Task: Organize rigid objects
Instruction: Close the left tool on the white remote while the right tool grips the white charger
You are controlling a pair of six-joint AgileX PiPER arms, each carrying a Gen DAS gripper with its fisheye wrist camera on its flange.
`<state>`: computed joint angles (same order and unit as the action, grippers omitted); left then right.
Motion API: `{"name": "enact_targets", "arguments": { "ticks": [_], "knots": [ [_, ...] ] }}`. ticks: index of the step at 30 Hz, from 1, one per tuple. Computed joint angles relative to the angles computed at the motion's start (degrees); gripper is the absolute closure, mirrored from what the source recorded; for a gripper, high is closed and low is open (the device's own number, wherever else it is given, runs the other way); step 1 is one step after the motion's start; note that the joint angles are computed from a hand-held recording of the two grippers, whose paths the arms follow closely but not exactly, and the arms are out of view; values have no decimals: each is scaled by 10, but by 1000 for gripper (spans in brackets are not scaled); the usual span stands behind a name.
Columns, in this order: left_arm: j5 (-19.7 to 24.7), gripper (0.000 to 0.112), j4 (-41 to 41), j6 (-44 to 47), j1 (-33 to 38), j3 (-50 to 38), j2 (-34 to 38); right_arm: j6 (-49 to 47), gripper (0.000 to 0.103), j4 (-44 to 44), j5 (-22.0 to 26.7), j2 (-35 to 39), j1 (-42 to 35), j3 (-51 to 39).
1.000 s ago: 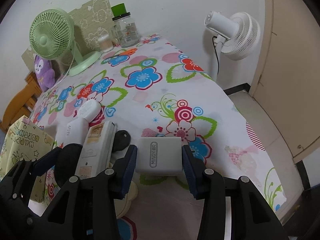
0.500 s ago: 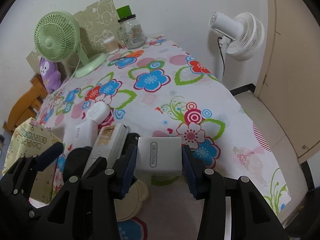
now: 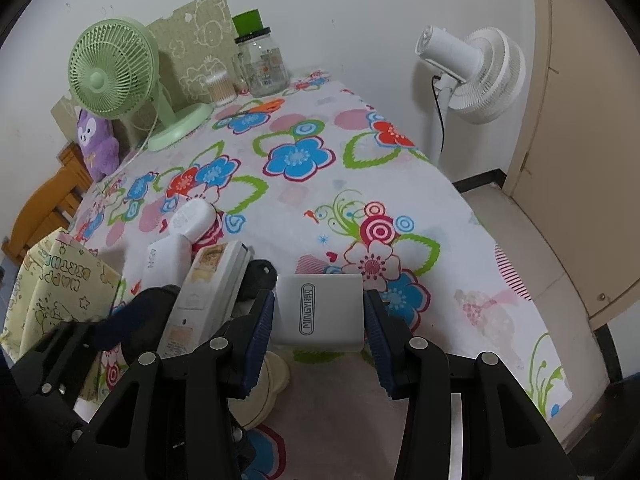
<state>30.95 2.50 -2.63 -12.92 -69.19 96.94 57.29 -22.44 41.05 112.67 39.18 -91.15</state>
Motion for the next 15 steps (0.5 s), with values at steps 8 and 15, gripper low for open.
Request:
{"name": "enact_targets", "arguments": {
  "ticks": [8,15],
  "knots": [
    [-10,55,19,-24,14,-1,20,-17,55,16,6,23,2,-24],
    [-22,68,-52,38,39,10,14,-20,55,14,19,40,8,-51]
  ]
}}
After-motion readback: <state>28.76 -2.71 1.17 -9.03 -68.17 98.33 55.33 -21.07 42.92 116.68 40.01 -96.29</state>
